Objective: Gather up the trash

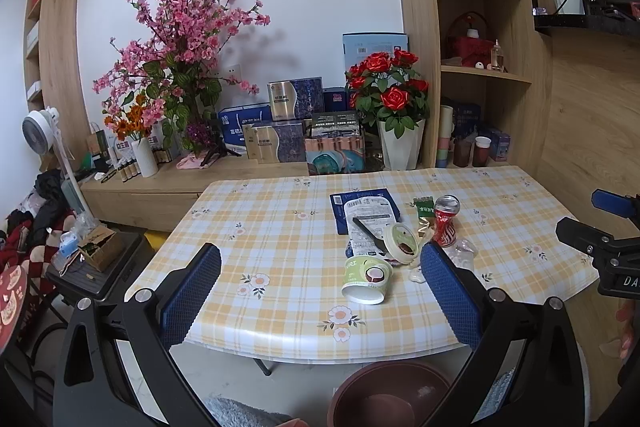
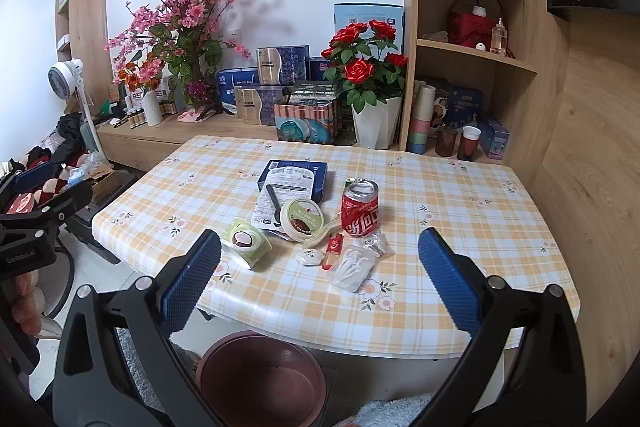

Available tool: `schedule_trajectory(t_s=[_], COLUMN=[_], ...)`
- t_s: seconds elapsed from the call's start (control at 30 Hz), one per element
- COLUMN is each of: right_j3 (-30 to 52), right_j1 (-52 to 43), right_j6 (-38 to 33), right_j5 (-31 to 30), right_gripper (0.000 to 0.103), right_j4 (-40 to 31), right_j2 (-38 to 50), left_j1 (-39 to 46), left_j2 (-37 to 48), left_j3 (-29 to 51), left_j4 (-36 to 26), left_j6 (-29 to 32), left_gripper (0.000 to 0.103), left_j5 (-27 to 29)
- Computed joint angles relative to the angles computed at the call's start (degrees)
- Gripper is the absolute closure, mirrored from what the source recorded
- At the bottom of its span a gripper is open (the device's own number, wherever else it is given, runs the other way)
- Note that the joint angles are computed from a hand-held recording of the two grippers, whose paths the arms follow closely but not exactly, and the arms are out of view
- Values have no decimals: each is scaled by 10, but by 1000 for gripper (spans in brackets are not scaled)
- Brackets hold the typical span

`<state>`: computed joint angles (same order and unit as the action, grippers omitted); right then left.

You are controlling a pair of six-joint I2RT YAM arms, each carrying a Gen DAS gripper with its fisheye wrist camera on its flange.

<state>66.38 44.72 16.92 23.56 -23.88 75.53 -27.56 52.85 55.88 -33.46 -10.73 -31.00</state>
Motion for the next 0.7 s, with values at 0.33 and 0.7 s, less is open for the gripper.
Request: schedule_trajectory(t_s=[0.33, 0.7], right_j3=[-25, -110], right_j1=[-9, -75], right_j6=[-1, 26], right_j5=[-13, -97], right_gripper=[6, 6], right_j4=[35, 144], right_j2=[-14, 1], left_j1=[6, 125], left_j2=[0, -8], left_j3=[-10, -120], left_j4=[9, 132], left_j6=[-3, 56], left_gripper=[5, 5], left_j5=[-2, 155])
